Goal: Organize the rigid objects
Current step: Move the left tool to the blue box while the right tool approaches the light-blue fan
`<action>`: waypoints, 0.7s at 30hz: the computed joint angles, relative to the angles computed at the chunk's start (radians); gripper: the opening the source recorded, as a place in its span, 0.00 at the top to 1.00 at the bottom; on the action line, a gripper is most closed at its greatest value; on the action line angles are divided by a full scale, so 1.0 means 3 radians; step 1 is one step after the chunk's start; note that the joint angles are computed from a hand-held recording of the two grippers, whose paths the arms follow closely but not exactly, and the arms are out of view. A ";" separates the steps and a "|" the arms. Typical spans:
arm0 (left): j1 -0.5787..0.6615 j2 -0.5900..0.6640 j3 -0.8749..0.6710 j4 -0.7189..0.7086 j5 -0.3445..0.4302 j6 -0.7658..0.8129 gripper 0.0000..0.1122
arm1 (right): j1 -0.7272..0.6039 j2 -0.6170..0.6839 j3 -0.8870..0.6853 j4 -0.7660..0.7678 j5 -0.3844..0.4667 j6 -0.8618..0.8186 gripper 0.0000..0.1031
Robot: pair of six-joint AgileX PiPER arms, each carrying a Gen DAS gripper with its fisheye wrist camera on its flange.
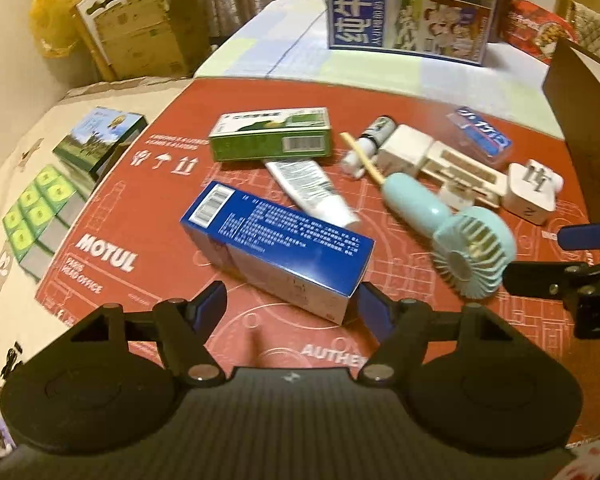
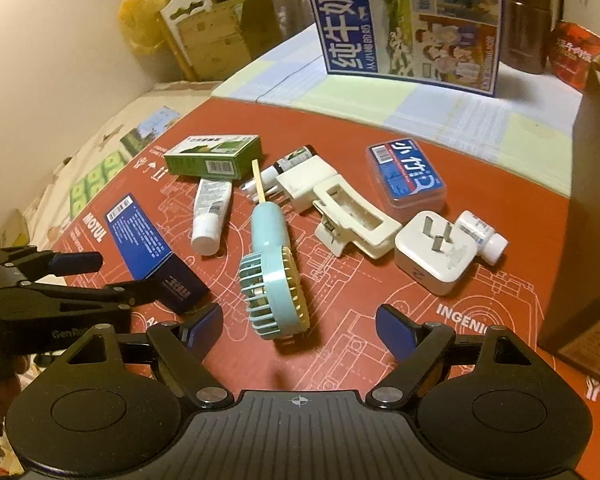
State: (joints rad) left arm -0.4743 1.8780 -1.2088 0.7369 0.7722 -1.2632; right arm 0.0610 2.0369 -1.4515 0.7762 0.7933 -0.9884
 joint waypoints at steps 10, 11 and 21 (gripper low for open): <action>0.0462 -0.0291 0.0470 0.0059 -0.0136 0.0244 0.39 | 0.0245 0.0060 0.0038 -0.0019 -0.0291 0.0106 0.32; 0.0525 -0.0325 0.0514 0.0073 -0.0171 0.0285 0.39 | 0.0276 0.0053 0.0058 -0.0040 -0.0349 0.0147 0.33; 0.0970 -0.0727 0.0873 -0.0639 -0.0881 0.1500 0.37 | 0.0624 0.0014 0.0244 -0.0354 -0.0919 0.0680 0.59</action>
